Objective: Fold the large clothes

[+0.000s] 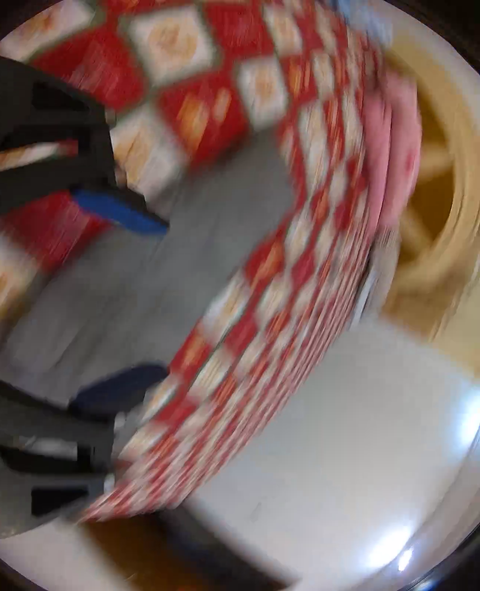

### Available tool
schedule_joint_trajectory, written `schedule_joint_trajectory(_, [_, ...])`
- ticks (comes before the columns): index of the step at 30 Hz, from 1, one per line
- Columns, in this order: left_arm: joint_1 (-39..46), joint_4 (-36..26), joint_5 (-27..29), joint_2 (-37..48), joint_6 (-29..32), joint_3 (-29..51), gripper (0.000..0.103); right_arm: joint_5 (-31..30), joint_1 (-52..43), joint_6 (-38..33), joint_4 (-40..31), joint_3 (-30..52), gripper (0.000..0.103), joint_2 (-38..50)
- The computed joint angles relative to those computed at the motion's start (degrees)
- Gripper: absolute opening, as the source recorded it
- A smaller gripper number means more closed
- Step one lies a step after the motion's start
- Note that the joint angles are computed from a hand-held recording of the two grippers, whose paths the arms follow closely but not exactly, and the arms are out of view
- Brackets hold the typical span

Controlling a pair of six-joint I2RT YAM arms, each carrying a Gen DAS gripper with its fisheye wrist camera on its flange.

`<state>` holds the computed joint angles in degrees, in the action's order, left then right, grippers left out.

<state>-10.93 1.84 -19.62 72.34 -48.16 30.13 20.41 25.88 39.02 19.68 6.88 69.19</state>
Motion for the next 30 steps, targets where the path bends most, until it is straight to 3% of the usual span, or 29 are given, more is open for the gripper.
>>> schedule_joint_trajectory(2, [6.8,-5.4,-0.9,5.6,-2.8,3.8,0.088,0.1,0.1,-0.1,-0.3,0.4,0.095,0.6])
schedule_joint_trajectory(7, [16.6,-4.4,9.6,18.8,-7.3,8.4,0.088,0.4,0.3,-0.3,-0.9,1.0,0.095,1.3])
schedule_joint_trajectory(8, [16.6,-3.8,9.9,21.5,-7.8,9.5,0.088,0.3,0.2,-0.4,-0.9,1.0,0.095,1.4])
schedule_joint_trajectory(10, [14.0,-4.3,4.6,23.1,-7.2,11.0,0.088,0.6,0.3,-0.4,-1.3,1.3,0.095,1.6])
schedule_joint_trajectory(11, [13.1,-1.2,4.0,22.5,-6.0,9.6,0.088,0.8,0.5,-0.3,-1.5,1.5,0.095,1.9])
schedule_joint_trajectory(13, [12.4,4.9,6.0,23.2,-4.4,7.4,0.073,1.0,0.5,-0.5,-1.9,1.9,0.095,2.3])
schedule_joint_trajectory(14, [12.3,5.3,5.7,23.9,-3.5,7.4,0.052,1.1,0.6,-0.4,-1.9,1.9,0.095,2.3])
schedule_joint_trajectory(15, [11.8,5.7,4.8,24.7,-3.0,7.7,0.039,1.1,0.7,-0.4,-2.0,2.0,0.095,2.4])
schedule_joint_trajectory(16, [11.4,7.0,4.8,25.1,-1.6,7.4,0.035,1.1,0.7,-0.4,-1.9,2.0,0.095,2.4])
schedule_joint_trajectory(18, [11.6,8.4,6.4,25.6,1.1,7.5,0.017,1.1,0.7,-0.3,-1.8,1.9,0.095,2.3])
schedule_joint_trajectory(20, [12.0,11.4,9.1,25.2,2.8,6.9,0.01,1.0,0.6,-0.3,-1.5,1.8,0.095,2.3])
schedule_joint_trajectory(25, [0.2,15.3,2.0,14.5,11.1,5.3,0.009,0.7,0.3,-0.3,-0.7,1.2,0.095,2.0])
schedule_joint_trajectory(30, [-21.3,17.3,-2.7,10.5,23.3,9.7,0.009,0.1,-0.2,-0.4,0.1,0.7,0.095,1.9])
